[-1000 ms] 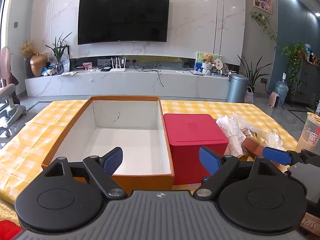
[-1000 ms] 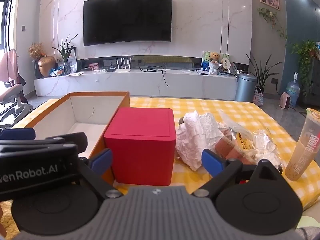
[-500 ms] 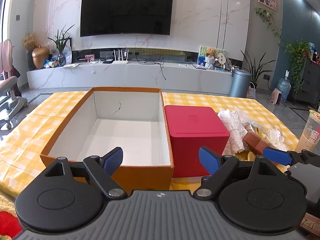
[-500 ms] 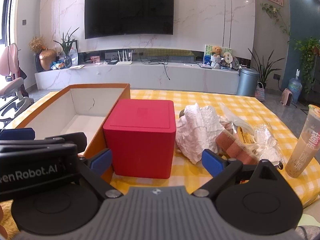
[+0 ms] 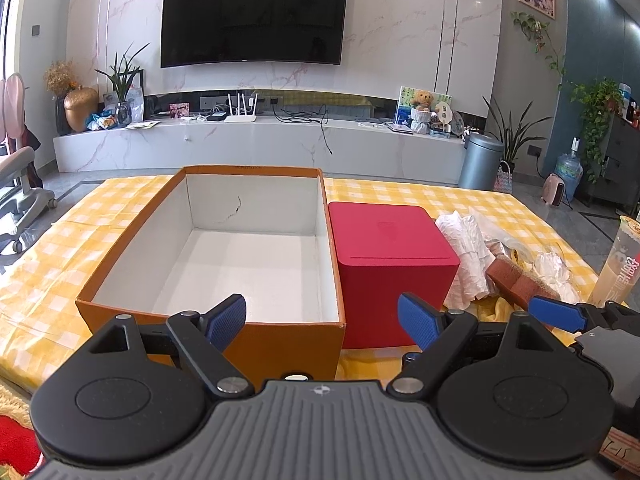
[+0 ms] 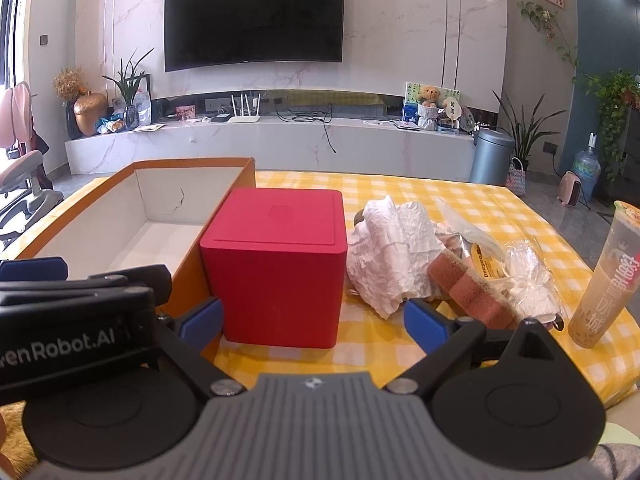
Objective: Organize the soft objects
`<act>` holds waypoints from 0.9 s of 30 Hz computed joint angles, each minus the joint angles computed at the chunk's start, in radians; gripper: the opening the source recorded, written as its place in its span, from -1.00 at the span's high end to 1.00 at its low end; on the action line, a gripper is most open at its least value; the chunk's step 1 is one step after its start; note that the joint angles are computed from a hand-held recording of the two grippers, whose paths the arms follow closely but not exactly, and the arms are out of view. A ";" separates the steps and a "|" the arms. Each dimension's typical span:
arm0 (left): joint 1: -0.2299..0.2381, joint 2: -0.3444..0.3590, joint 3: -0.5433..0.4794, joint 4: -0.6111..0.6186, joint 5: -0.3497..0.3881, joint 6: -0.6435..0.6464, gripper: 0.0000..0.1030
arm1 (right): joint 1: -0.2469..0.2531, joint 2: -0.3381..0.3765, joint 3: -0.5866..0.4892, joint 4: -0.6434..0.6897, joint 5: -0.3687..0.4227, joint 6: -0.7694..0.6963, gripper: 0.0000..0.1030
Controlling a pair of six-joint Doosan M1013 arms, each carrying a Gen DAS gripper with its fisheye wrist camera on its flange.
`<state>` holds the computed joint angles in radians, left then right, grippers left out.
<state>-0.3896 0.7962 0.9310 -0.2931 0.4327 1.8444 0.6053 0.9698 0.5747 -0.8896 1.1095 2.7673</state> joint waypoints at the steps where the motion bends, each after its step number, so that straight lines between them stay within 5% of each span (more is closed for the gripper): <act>1: 0.000 0.000 0.001 -0.001 -0.003 0.001 -0.95 | 0.000 0.000 0.001 -0.001 -0.001 0.001 -0.84; 27: -0.002 0.004 -0.003 0.038 0.011 -0.030 -0.92 | -0.001 0.007 -0.009 0.007 0.006 -0.004 -0.85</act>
